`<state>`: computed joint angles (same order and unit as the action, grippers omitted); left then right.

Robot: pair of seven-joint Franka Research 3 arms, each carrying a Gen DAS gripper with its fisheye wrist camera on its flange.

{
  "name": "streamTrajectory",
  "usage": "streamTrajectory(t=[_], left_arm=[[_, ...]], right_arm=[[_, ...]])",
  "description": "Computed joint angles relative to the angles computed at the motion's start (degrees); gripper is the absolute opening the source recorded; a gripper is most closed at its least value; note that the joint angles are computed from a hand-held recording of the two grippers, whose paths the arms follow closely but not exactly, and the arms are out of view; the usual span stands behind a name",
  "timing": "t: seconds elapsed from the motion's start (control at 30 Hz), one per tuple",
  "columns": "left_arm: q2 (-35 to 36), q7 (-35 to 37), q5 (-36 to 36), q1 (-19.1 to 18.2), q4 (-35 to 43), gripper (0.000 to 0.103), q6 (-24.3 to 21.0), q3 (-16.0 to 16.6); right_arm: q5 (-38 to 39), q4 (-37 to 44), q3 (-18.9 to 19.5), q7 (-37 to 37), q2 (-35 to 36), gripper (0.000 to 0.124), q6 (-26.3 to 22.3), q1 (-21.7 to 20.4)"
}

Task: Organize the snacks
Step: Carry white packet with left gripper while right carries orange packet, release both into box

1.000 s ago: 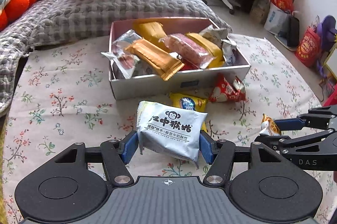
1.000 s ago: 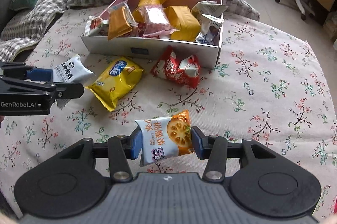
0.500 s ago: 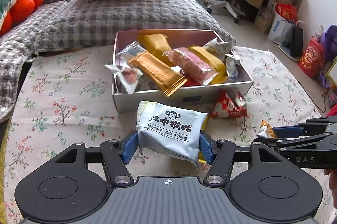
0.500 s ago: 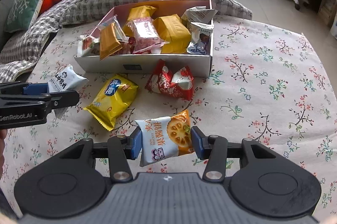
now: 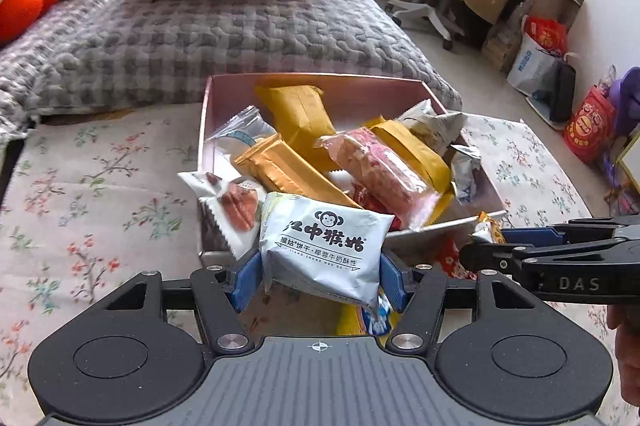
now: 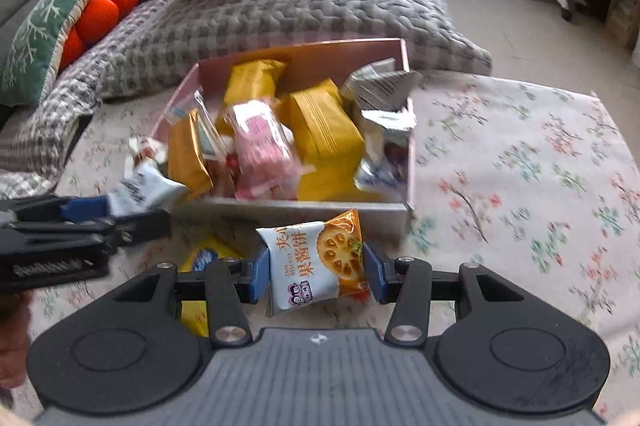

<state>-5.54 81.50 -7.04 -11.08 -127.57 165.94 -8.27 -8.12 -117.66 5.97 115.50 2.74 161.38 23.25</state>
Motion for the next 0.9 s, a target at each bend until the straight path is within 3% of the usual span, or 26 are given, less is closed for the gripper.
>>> streamTrajectory(t=[0.2,0.37,0.47,0.57,0.7,0.9], left_arm=[[3.9,6.3,-6.4,0.1,3.8,0.061,1.8,0.1],[5.1,9.0,-10.8,1.3,5.5,0.061,1.3,-1.4],[5.8,10.8,-11.9,1.6,5.8,0.061,2.4,-1.8],[7.5,13.9,-16.5,2.3,7.2,0.061,2.7,-2.6],[8.9,11.3,-13.0,2.9,7.8,0.061,5.2,-3.4],[9.9,9.2,-10.5,4.2,7.7,0.062,9.8,-4.4]], right_arm=[[6.6,4.6,0.1,-4.7,3.5,0.044,-0.4,0.0],[14.4,6.6,0.6,-9.0,3.9,0.043,-3.7,-0.4],[12.1,7.2,-0.1,-6.8,3.1,0.041,-5.9,0.3],[7.5,6.7,-0.8,-3.7,3.2,0.040,-2.5,0.8],[5.0,8.4,-1.8,-0.3,6.0,0.040,0.2,1.4],[-9.3,10.0,-7.7,15.8,8.6,0.041,3.0,5.8]])
